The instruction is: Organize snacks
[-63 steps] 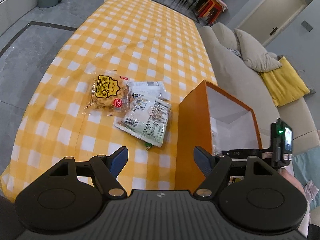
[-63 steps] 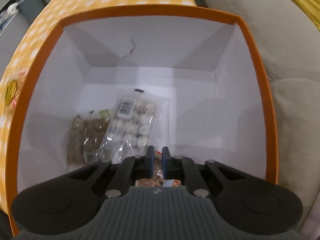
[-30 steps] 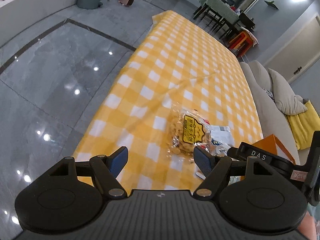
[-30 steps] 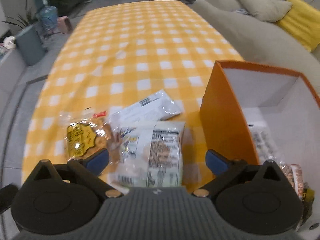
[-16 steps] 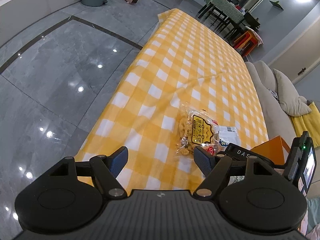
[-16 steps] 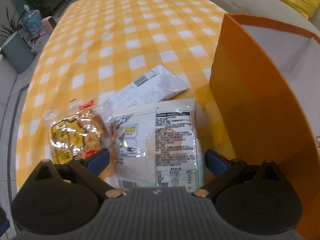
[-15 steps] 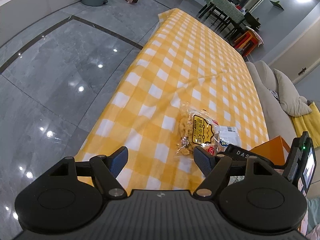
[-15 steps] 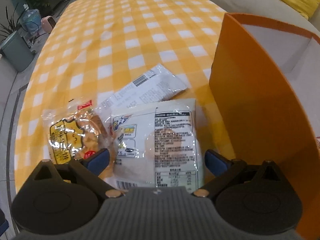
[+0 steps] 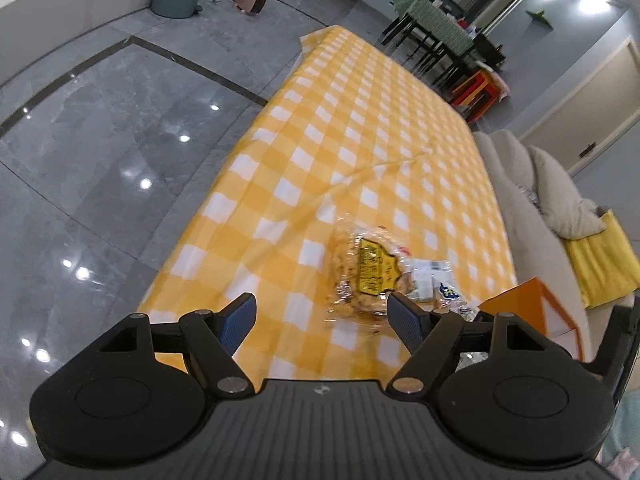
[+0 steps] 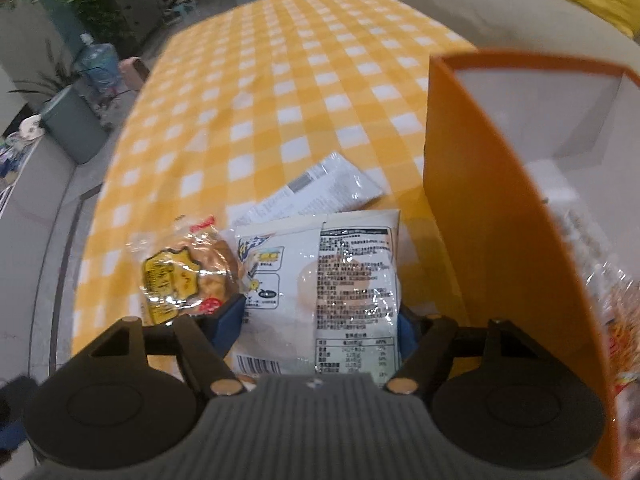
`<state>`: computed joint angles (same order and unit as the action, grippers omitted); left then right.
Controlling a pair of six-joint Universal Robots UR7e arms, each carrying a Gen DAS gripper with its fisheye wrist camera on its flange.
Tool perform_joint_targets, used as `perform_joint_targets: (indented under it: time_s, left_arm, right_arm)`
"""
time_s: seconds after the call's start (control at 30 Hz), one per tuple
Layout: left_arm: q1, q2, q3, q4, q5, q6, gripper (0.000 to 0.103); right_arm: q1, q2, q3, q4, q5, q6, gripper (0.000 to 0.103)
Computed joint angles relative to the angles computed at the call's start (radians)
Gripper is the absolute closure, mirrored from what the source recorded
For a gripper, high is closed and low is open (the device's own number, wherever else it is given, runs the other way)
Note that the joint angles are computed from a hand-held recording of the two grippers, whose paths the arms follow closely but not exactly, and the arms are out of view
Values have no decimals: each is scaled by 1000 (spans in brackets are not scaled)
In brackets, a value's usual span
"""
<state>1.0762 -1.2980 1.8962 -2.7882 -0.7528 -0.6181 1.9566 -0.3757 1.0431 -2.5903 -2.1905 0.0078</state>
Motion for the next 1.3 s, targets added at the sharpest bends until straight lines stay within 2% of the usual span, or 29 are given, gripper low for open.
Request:
perform_joint_targets:
  time_s: [0.1,0.2,0.33,0.43,0.47,0.53,0.67,0.8,0.9,1.0,1.17,1.3]
  left_arm:
    - [7,-2,9,-57,-62,2,16]
    - [-2,10,3,-66,-47,4,16]
    - [-9,37,-18,-44,-25,0,16]
    - [-5,67,-47,-28,-38,8,16]
    - [-5,84,-66,-13,-32,8,16]
    - [-15,123,-92,-19,24,-8,16]
    - [-29,211,-166,-24,81,84,15]
    - [-15,308,-287,83,109,117,15]
    - [-2,366,-368,220,162,89,15]
    - [10,396,-415,314,167,63,15]
    - [14,435,-475,444,245,7,11]
    - [33,449,-521,547,239,-71,4]
  right_arm:
    - [-8,-39,25,15,80,-8,31]
    - [-6,-73,56,-7,127,-36,31]
    - [0,-101,85,-43,160,-116,31]
    - [9,-98,91,-86,142,-214,31]
    - [12,-96,93,-107,137,-241,31]
    - [9,-94,87,-119,144,-273,31]
    - [-8,-112,96,-136,160,-283,31]
    - [-32,-149,119,-155,226,-287,32]
    - [-42,-162,120,-151,240,-304,45]
    - [-64,-175,96,-59,295,-258,43]
    - [-78,-197,105,-46,316,-251,40]
    - [-81,-208,111,-31,335,-243,38]
